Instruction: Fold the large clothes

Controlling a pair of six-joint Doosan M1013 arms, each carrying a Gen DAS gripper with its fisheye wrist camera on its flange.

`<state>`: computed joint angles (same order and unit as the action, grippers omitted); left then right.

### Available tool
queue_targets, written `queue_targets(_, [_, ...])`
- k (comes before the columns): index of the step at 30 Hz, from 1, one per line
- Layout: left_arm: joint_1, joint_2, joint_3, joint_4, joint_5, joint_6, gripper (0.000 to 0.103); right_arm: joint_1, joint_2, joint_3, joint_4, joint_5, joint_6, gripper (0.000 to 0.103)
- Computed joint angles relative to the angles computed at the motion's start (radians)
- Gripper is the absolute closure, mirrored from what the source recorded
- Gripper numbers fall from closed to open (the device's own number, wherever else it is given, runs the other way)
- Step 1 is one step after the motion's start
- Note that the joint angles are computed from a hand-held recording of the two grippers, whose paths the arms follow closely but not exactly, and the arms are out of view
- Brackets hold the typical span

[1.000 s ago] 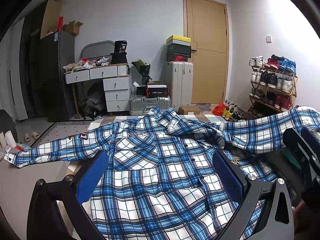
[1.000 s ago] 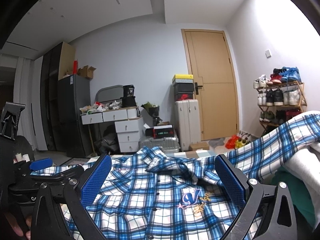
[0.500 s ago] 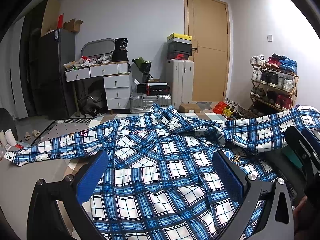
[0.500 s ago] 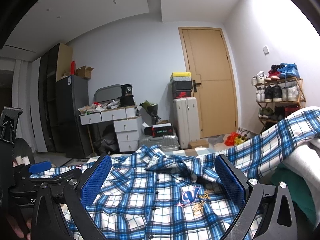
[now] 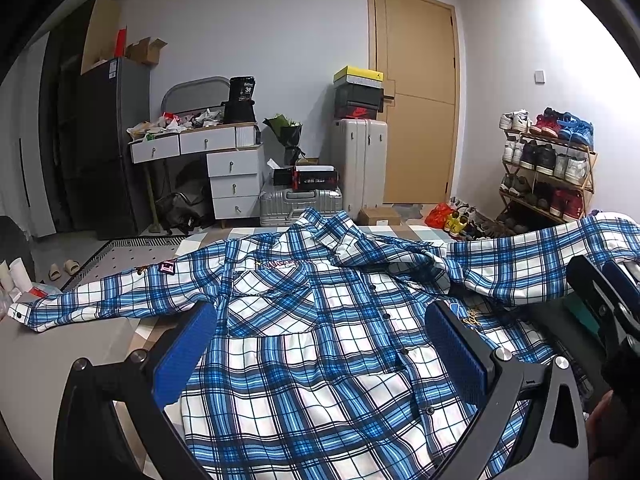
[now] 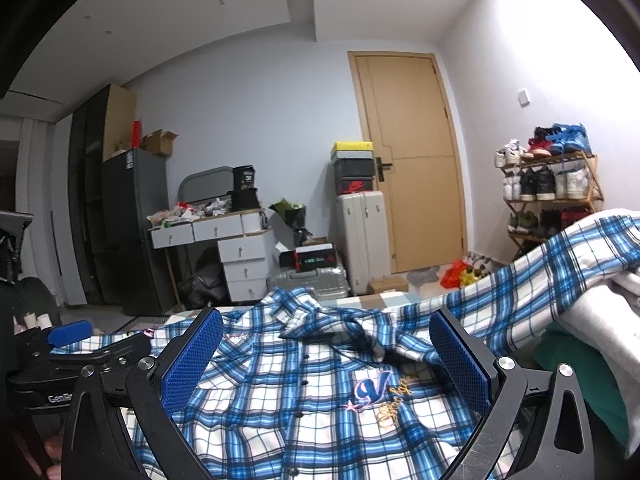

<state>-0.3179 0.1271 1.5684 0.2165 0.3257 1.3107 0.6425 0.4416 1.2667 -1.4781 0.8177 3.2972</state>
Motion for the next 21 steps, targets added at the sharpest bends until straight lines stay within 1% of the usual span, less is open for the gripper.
queue_targets(2, [0.002,0.000,0.000,-0.018,0.001,0.014,0.001,-0.006,-0.004,-0.008,0.049,0.010,-0.020,0.000])
queue_targets(3, [0.004,0.000,-0.001,-0.046,0.004,0.040,0.001,-0.011,-0.011,-0.008,0.076,0.015,-0.030,0.000])
queue_targets(5, [0.009,-0.001,-0.003,-0.089,0.010,0.078,0.001,-0.026,-0.032,0.001,0.131,0.003,-0.059,0.000])
queue_targets(8, [0.015,-0.006,-0.002,-0.144,0.012,0.127,0.001,-0.053,-0.070,0.004,0.248,0.020,-0.169,0.000])
queue_targets(9, [0.015,-0.005,-0.003,-0.154,0.014,0.139,0.001,-0.067,-0.087,0.002,0.299,0.039,-0.220,0.000])
queue_targets(13, [0.020,-0.009,-0.002,-0.208,0.017,0.198,0.001,-0.106,-0.136,0.005,0.393,0.134,-0.294,0.000])
queue_targets(14, [0.021,-0.008,-0.004,-0.220,0.020,0.210,0.001,-0.122,-0.151,0.004,0.430,0.165,-0.318,0.000])
queue_targets(16, [0.025,-0.007,-0.008,-0.261,0.033,0.243,0.001,-0.151,-0.176,0.010,0.491,0.194,-0.335,0.000])
queue_targets(18, [0.031,-0.006,-0.011,-0.319,0.042,0.290,0.001,-0.177,-0.198,0.022,0.543,0.218,-0.311,0.000])
queue_targets(21, [0.033,-0.006,-0.011,-0.320,0.039,0.289,0.001,-0.232,-0.248,0.064,0.679,0.178,-0.245,0.000])
